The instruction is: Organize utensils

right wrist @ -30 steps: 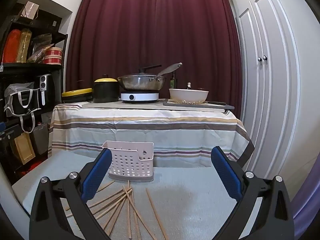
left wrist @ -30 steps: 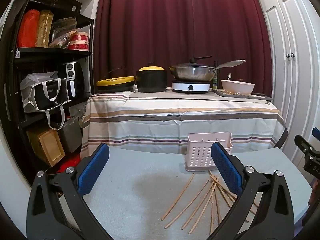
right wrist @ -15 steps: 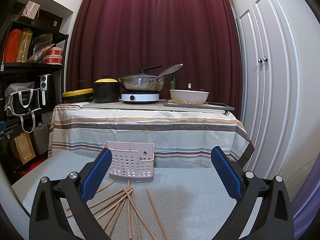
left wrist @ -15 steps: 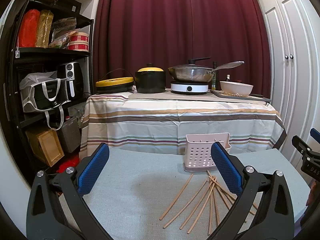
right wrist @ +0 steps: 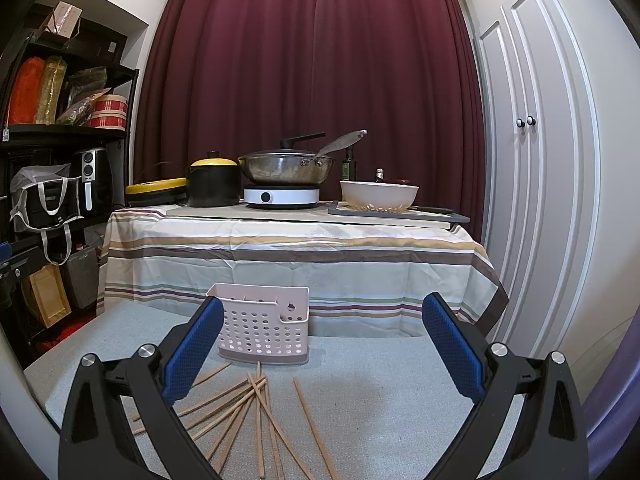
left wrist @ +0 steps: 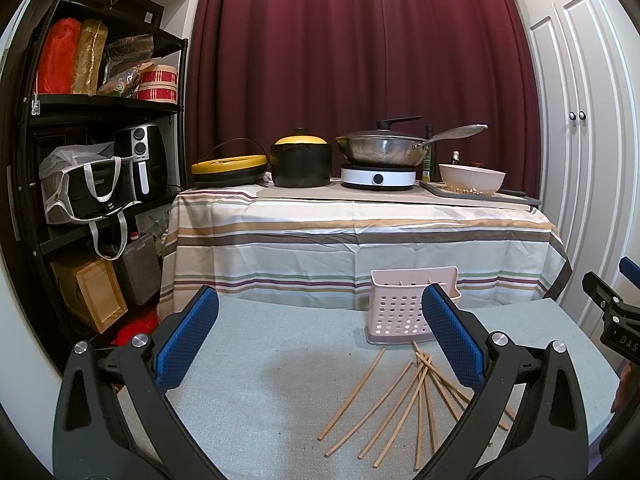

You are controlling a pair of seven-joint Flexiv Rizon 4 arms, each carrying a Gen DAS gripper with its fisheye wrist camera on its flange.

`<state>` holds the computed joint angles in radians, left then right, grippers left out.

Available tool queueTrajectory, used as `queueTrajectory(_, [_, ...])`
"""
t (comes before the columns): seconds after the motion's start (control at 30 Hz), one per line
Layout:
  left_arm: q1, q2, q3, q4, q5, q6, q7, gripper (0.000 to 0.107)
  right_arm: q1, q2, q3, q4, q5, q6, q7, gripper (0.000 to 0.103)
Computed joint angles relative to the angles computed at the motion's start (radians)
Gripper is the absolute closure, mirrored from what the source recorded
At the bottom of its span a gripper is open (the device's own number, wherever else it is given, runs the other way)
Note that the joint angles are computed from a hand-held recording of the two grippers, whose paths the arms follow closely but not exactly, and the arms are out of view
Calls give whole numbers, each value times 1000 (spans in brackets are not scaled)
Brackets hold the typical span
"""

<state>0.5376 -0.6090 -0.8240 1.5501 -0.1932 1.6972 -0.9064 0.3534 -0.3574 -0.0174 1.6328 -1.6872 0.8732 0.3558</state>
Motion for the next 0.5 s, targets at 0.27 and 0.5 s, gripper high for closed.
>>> queueTrajectory(0.27, [5,-3,-6,2,6,2,-2,7,2,-2,0,-1,-1,-4,2,6])
queueTrajectory(0.5, [10,-6,-11,3,11,4,-4,7,3,-3,0,0,-3,-6,4,6])
